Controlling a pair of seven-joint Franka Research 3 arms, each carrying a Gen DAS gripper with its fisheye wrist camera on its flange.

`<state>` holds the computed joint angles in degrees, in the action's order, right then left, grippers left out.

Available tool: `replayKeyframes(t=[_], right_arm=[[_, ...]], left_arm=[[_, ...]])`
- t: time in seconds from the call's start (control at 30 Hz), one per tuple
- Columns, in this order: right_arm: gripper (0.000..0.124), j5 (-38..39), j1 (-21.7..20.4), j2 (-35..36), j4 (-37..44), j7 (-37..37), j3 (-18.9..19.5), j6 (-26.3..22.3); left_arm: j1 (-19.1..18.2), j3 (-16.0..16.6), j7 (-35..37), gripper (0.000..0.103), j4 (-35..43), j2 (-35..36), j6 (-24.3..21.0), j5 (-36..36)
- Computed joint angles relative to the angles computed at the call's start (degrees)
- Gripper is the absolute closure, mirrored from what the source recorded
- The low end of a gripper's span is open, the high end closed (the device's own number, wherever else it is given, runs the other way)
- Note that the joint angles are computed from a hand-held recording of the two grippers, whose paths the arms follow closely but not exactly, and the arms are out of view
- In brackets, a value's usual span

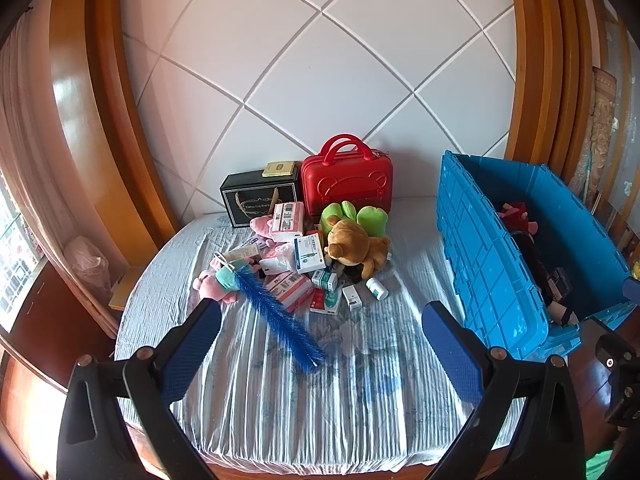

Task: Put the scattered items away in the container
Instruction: 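Move both tools toward the scattered items on the bed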

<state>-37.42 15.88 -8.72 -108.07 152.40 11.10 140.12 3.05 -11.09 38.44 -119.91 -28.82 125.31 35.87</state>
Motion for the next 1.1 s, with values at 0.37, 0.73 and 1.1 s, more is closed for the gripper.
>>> replayKeyframes(t=[0.37, 0.73, 1.1], right_arm=[[0.021, -0.94, 0.73, 2.06, 2.43, 0.86, -0.34, -1.46], [0.021, -3.58, 5.01, 9.87, 9.75, 2.20, -2.62, -3.51], [0.021, -1.35, 7.36, 19.04, 15.53, -4.43, -8.89, 5.74]], left_arm=[[0.58, 2.70, 2.08, 0.001, -2.87, -1.36, 5.16, -2.07], [3.14, 6.26, 5.20, 0.001, -8.68, -3.14, 10.80, -7.15], [7.00, 6.46, 2.53, 0.001, -7.28, 3.09, 12.04, -8.10]])
